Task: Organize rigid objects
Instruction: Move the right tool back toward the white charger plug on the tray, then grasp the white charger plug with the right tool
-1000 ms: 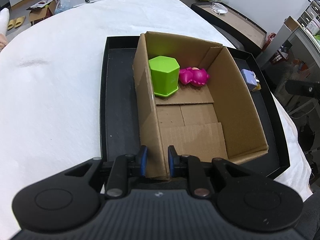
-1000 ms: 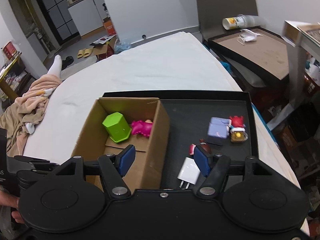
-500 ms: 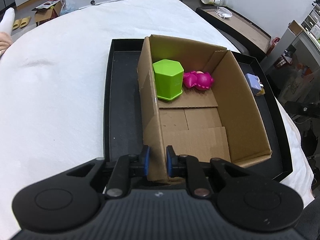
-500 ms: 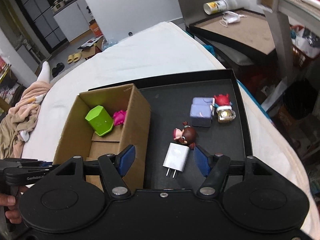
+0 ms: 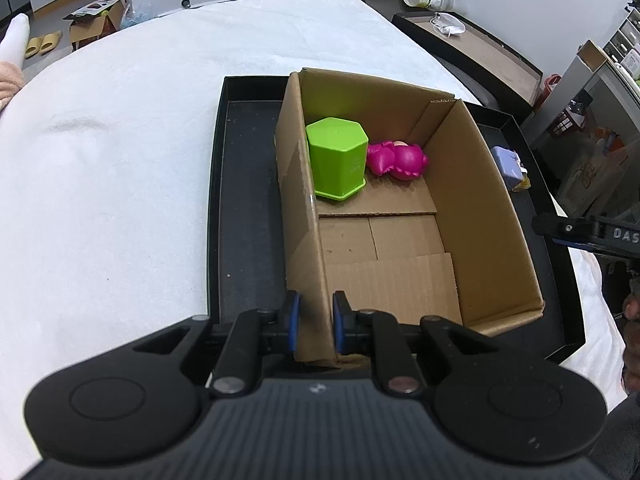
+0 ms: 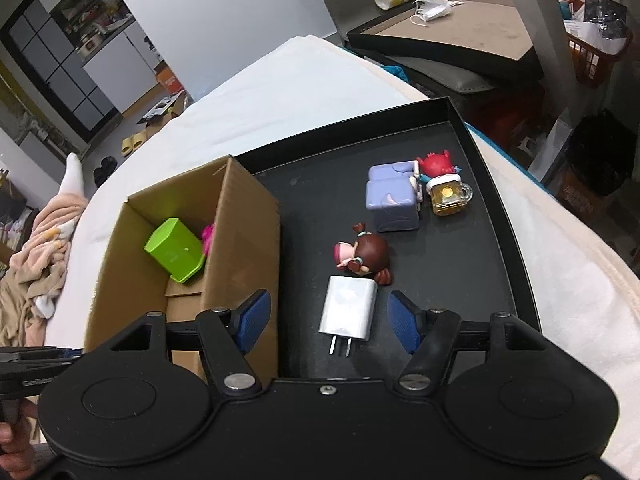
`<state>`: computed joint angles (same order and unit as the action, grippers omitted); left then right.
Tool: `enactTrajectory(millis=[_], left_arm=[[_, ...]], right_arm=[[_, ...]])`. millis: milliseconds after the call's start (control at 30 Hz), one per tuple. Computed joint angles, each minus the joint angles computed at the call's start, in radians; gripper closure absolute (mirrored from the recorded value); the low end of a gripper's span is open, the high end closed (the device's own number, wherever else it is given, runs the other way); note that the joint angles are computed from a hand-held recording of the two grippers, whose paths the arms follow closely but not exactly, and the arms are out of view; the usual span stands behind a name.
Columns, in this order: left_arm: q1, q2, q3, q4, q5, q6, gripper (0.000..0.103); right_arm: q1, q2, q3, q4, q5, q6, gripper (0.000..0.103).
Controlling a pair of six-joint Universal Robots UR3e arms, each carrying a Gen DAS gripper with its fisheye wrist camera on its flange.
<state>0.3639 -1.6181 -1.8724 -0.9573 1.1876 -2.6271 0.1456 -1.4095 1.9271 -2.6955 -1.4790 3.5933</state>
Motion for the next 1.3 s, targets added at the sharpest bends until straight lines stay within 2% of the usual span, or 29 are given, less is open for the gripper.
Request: enactTrajectory(millis=[233, 733, 833, 900, 1000, 1300], left_arm=[[-0.033, -0.020, 0.022, 0.003, 0.037, -0.029, 0.087], [-0.063, -0.078, 0.075, -0.022, 0.081, -0.081, 0.087], [-0.073, -0.081, 0.077, -0.015, 0.091, -0.092, 0.086], [-0.078, -0.082, 0.075, -0.009, 0.097, -0.093, 0.086], [-0.076, -0.078, 0.073, -0.011, 0.096, -0.092, 0.086], [-0.070, -0.072, 0.066, -0.009, 0.090, -0.072, 0.086]], right_arm=[[0.052, 0.051, 0.067, -0.134, -0.072, -0.016, 0.039], [0.104, 0.221, -0.062, -0.103, -0.165, -0.081, 0.039], [0.102, 0.234, -0.068, -0.085, -0.163, -0.092, 0.049], [0.090, 0.225, -0.060, -0.069, -0.137, -0.088, 0.065], [0.106, 0.212, -0.050, -0.057, -0.179, -0.077, 0.066], [0.100, 0.138, 0.006, -0.059, -0.153, -0.047, 0.067]])
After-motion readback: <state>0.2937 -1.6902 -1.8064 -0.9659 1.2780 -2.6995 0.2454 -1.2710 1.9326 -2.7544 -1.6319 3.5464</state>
